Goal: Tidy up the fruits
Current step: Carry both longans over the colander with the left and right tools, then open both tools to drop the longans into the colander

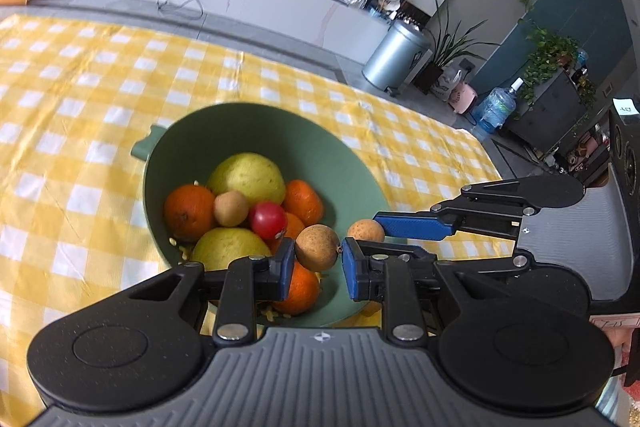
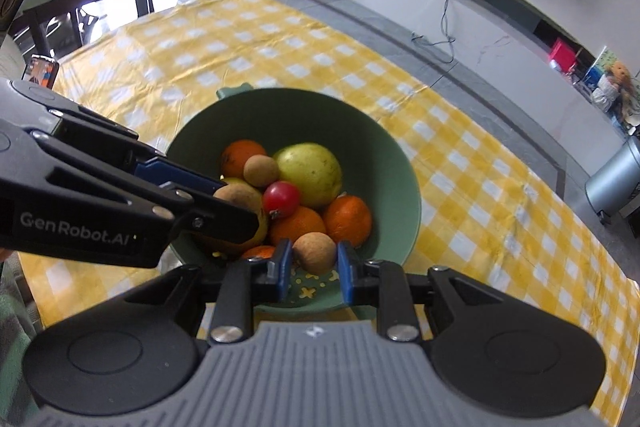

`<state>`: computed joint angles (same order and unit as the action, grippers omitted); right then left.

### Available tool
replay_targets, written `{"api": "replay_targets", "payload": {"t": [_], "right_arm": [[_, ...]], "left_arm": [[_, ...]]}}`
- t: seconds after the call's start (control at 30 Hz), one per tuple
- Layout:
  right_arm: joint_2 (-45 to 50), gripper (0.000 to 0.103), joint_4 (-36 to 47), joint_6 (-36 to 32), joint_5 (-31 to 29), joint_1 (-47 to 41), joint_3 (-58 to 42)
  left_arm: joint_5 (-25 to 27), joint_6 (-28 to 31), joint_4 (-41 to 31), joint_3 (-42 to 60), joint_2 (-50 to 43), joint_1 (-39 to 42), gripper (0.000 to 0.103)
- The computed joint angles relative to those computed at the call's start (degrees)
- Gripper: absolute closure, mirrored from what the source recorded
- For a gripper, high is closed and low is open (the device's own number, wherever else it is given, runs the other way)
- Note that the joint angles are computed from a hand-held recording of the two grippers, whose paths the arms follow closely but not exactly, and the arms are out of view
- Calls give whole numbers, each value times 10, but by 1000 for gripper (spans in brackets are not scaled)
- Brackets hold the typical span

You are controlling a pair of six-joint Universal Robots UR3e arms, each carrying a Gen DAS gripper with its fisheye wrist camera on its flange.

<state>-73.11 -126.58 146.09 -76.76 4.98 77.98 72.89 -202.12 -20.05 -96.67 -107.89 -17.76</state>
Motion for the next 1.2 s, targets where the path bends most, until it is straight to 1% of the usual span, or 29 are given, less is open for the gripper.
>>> {"api": "replay_targets", "payload": {"t": [0.07,0.23,0.5,0.8,0.87,1.03,1.1,1.2], "right_arm": [[19,82,32,-3,-4,3,-33],[57,82,79,-5,-21,10,-87],[68,82,89,-16,-32,12,-88],[81,82,98,-10,-35,14,-103],[81,82,99,-10,-34,13,-103],[70,81,78,-5,-31,12,-83],[63,80,72,-5,-26,12,-75],[48,75,48,-7,-27,15,-55]], "left_arm": [[-10,-1,-11,5,-5,6,75],[-21,-5,-34,19,-17,10,75],[-21,-4,-54,32,-26,7,75],[-17,-1,-92,57,-42,4,75],[-16,0,-91,57,-42,4,75],[-19,-1,-86,52,-40,6,69],[-18,-2,-80,47,-38,6,62],[-18,-6,-58,33,-31,8,58]]}}
